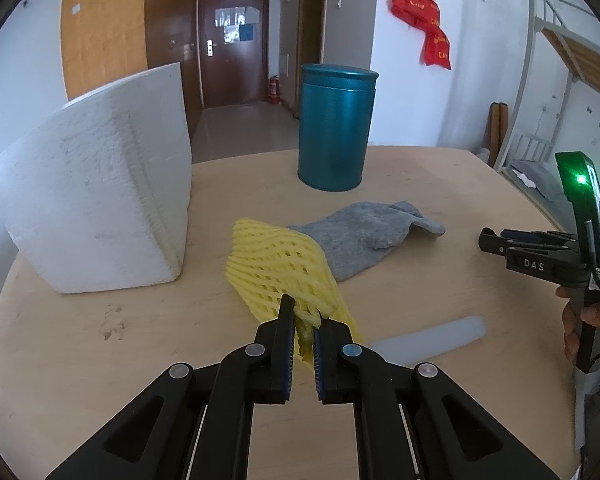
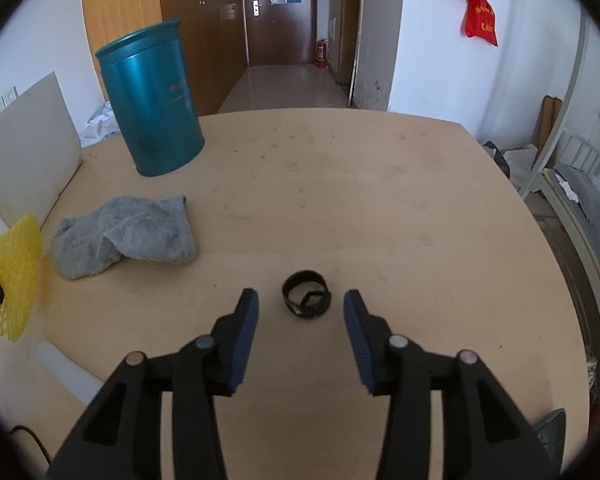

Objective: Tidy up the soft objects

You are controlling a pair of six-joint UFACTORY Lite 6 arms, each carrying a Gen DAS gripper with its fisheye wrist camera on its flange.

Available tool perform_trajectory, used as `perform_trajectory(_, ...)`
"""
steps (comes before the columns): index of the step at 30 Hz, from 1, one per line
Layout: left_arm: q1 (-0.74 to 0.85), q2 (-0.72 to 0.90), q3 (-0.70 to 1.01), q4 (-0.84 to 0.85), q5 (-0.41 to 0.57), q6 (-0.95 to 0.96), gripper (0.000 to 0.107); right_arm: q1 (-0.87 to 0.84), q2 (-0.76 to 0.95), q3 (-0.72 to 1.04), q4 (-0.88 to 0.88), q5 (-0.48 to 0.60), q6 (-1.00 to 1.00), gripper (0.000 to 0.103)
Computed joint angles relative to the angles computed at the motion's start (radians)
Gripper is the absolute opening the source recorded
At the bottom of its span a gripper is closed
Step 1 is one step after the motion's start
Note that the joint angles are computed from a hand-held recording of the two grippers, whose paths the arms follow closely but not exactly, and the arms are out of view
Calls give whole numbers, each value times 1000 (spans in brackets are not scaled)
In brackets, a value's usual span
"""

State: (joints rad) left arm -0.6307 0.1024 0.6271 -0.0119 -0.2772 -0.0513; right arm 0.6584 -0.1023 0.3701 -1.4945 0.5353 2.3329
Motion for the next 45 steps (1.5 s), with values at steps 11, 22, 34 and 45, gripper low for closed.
perform_trajectory(11,7,0,6,19,5,-24,8,-19,84,56,-3,-5,-3,49)
perform_trajectory(22,12,-14,-5,44,0,-49,8,19,70,61,58,31,-42,26)
perform_trajectory(34,1,-90,-49,18,16,-25,8,128,-26,44,179,102,-100,26)
perform_trajectory(45,-19,-276,-162,-63,58,45,8,305,-102,56,327,229,-142,26)
